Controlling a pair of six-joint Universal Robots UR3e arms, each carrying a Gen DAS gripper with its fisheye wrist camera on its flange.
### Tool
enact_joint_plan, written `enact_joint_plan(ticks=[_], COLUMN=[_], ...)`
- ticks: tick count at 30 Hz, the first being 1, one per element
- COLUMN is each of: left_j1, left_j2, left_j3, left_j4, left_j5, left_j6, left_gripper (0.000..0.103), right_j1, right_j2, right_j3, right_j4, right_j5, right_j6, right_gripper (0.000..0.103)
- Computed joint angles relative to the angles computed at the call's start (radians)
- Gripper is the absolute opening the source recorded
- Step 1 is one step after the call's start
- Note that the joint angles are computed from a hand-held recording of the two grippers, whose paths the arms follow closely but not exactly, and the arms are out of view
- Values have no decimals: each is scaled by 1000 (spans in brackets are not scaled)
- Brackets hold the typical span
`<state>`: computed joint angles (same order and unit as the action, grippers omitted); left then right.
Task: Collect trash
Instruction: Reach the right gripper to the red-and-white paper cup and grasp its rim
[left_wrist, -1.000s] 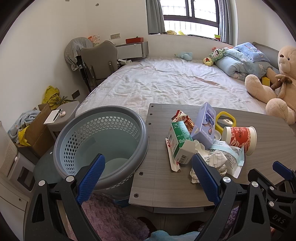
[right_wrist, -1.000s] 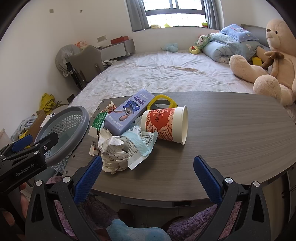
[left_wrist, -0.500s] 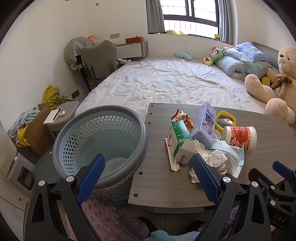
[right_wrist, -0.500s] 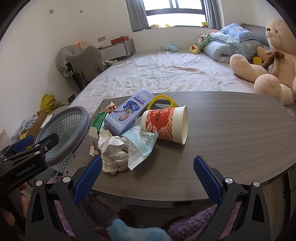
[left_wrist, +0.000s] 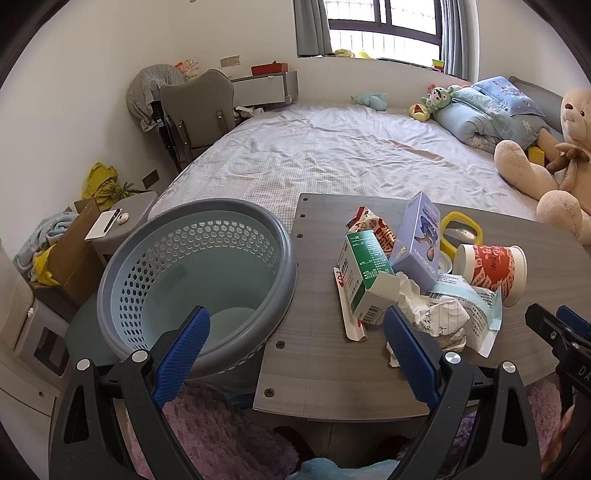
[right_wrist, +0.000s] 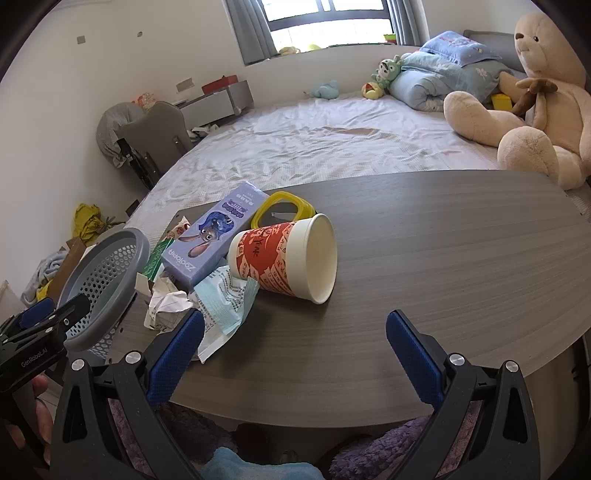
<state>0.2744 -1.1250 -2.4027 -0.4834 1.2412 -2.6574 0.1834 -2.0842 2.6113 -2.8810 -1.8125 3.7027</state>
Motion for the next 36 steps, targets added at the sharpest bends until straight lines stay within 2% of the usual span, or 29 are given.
enact_joint_plan(ticks=[5,8,17,23,25,27,28,31,36], left_j1=[-28,-57,-122,-127,-122,-120,-119,-115,-112], left_j2=[-101,-164,-279,-306,-309,-312,-313,-317,-304], left_j3=[32,52,98,113,112,113,114,118,107], left_j4=[55,94,145,145,147,146,144,143,142], left_j5=[35,68,131,133,127,123,121,118,111], left_j6=[-30,-52,-85,-90,-87,-86,-85,-83,-81], left_gripper=[91,91,91,91,91,91,91,91,91], right_j1=[-112,-182,-299,-318,-315,-315,-318,-312,-306], right_j2=[27,44,142,197,211,218,219,205,153], right_j3=[5,12,15,-6,-14,-23,-26,-21,3], right_j4=[-48,-62,-126,-155,-164,-158,-155,-159,-158], right_j5=[98,171,330,370,378,392,402,410,408], right_j6=[-108,-157,-223,-243,-250,-255,-260,-259,-247], right_gripper=[95,84,64,49,40,25,23,8,4])
